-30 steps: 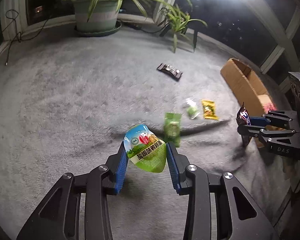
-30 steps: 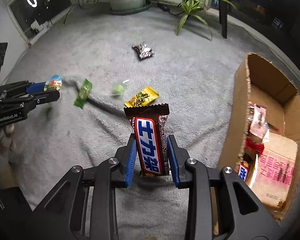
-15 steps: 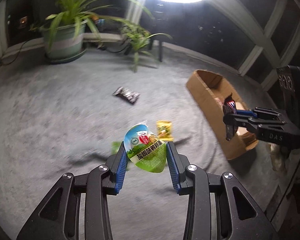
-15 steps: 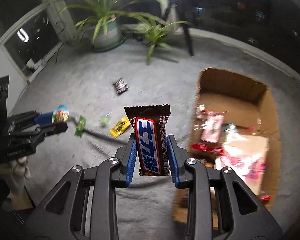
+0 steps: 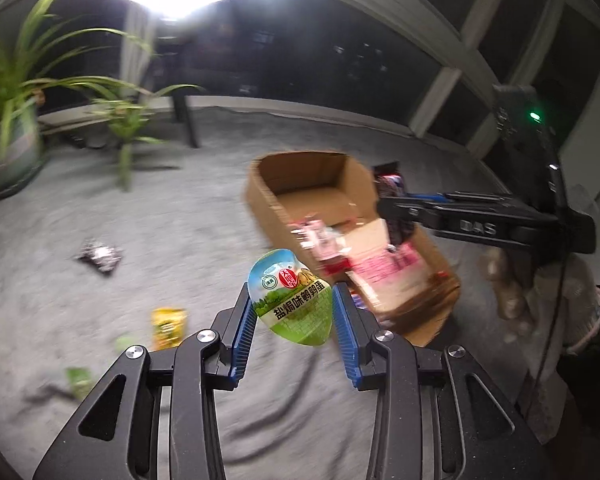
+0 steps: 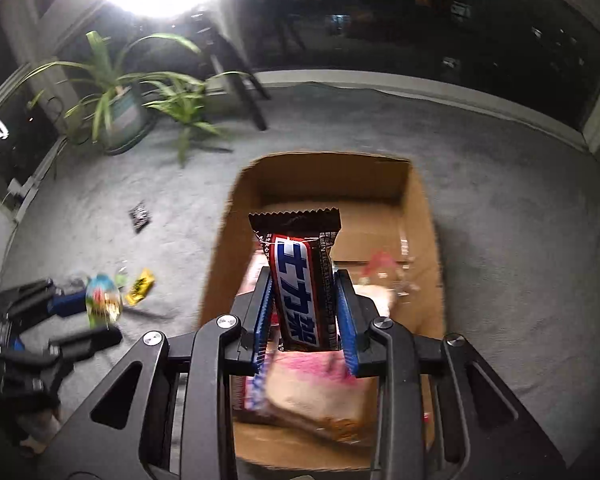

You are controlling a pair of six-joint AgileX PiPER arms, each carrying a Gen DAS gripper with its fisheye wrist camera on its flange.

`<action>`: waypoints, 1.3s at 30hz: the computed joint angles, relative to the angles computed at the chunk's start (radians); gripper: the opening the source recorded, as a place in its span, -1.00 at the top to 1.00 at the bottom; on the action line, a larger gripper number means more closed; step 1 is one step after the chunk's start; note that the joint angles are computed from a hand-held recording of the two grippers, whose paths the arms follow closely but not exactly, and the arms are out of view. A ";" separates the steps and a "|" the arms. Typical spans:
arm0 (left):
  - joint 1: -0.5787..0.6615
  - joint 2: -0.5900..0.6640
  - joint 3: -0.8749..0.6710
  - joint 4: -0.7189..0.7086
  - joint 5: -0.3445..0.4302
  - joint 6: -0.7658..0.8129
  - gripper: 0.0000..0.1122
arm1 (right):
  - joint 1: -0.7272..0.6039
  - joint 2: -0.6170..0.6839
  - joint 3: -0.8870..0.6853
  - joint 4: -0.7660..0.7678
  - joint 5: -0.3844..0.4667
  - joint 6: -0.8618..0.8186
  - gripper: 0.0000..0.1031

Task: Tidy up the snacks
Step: 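Carry both snacks over the box and open both tools to drop them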

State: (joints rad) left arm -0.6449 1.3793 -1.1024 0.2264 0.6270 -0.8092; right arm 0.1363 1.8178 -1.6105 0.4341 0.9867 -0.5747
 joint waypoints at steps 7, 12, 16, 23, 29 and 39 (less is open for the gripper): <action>-0.041 0.141 -0.109 -0.076 -0.041 0.051 0.36 | -0.049 0.059 -0.062 0.004 0.032 -0.005 0.41; -0.056 0.206 -0.176 -0.120 -0.038 0.081 0.35 | -0.065 0.076 -0.075 0.014 0.041 -0.010 0.41; -0.074 0.226 -0.216 -0.108 -0.010 0.067 0.28 | -0.064 0.071 -0.065 0.008 0.019 -0.002 -0.06; -0.090 0.205 -0.207 -0.052 0.014 0.025 0.09 | -0.068 0.028 -0.032 0.022 -0.007 0.001 -0.23; -0.096 0.136 -0.150 0.006 0.031 -0.031 0.09 | -0.052 -0.017 -0.006 0.046 -0.013 0.017 -0.23; -0.074 -0.097 0.072 0.113 0.092 -0.162 0.09 | 0.057 -0.109 0.051 0.088 -0.023 0.052 -0.23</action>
State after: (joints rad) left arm -0.7189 1.2825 -1.0307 0.3395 0.7185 -0.9712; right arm 0.1928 1.7093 -1.5598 0.5225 0.9637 -0.5223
